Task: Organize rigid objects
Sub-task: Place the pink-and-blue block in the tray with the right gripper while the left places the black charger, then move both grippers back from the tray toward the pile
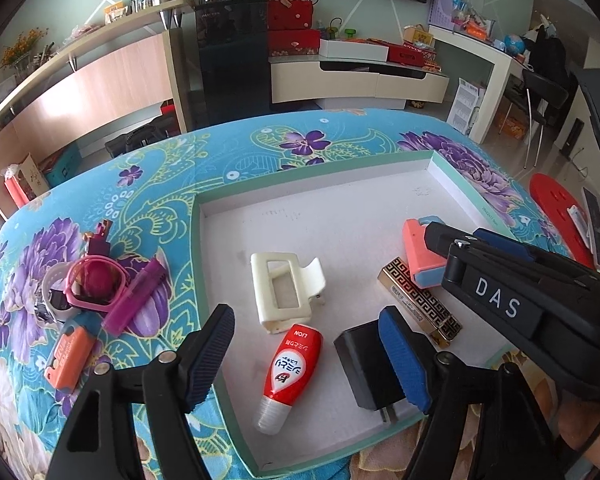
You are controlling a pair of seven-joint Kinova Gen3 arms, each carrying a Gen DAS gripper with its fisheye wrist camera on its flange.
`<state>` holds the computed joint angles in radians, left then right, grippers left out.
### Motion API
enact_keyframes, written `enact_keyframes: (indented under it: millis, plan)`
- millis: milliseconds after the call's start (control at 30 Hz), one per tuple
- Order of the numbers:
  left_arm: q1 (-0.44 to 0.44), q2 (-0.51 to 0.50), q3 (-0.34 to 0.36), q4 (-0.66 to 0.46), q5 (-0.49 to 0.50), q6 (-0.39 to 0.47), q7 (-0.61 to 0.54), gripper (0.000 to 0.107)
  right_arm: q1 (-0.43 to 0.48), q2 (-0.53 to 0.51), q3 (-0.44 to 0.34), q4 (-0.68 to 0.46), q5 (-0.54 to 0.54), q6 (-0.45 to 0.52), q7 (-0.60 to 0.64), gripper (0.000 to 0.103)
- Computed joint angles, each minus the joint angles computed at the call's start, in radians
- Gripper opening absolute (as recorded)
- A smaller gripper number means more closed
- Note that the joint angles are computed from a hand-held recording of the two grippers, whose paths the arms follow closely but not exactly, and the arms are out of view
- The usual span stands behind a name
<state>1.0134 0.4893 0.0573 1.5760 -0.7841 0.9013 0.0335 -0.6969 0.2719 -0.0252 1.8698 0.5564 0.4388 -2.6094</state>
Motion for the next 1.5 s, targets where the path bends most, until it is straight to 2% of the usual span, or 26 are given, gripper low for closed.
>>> enact_keyframes:
  millis: [267, 600, 933, 1133, 1267, 1500]
  plan:
    - [0.004, -0.070, -0.008, 0.081, -0.051, 0.045, 0.135, 0.083, -0.001, -0.007, 0.003, 0.008, 0.018, -0.019, -0.025, 0.044]
    - [-0.085, -0.152, 0.041, 0.238, -0.028, 0.170, 0.377, 0.089, -0.031, 0.005, -0.015, -0.018, 0.001, -0.049, 0.029, 0.044]
    - [-0.166, -0.200, 0.100, 0.342, 0.060, 0.304, 0.554, 0.097, -0.087, 0.048, -0.051, -0.083, -0.062, -0.083, 0.169, 0.044]
    - [-0.192, -0.232, 0.129, 0.389, 0.079, 0.337, 0.611, 0.102, -0.124, 0.080, -0.056, -0.123, -0.127, -0.093, 0.264, 0.044]
    - [-0.205, -0.248, 0.143, 0.411, 0.091, 0.353, 0.632, 0.103, -0.145, 0.107, -0.058, -0.152, -0.162, -0.087, 0.321, 0.060]
    - [-0.233, -0.279, 0.161, 0.458, 0.109, 0.346, 0.658, 0.103, -0.165, 0.150, -0.071, -0.201, -0.227, -0.078, 0.410, 0.062]
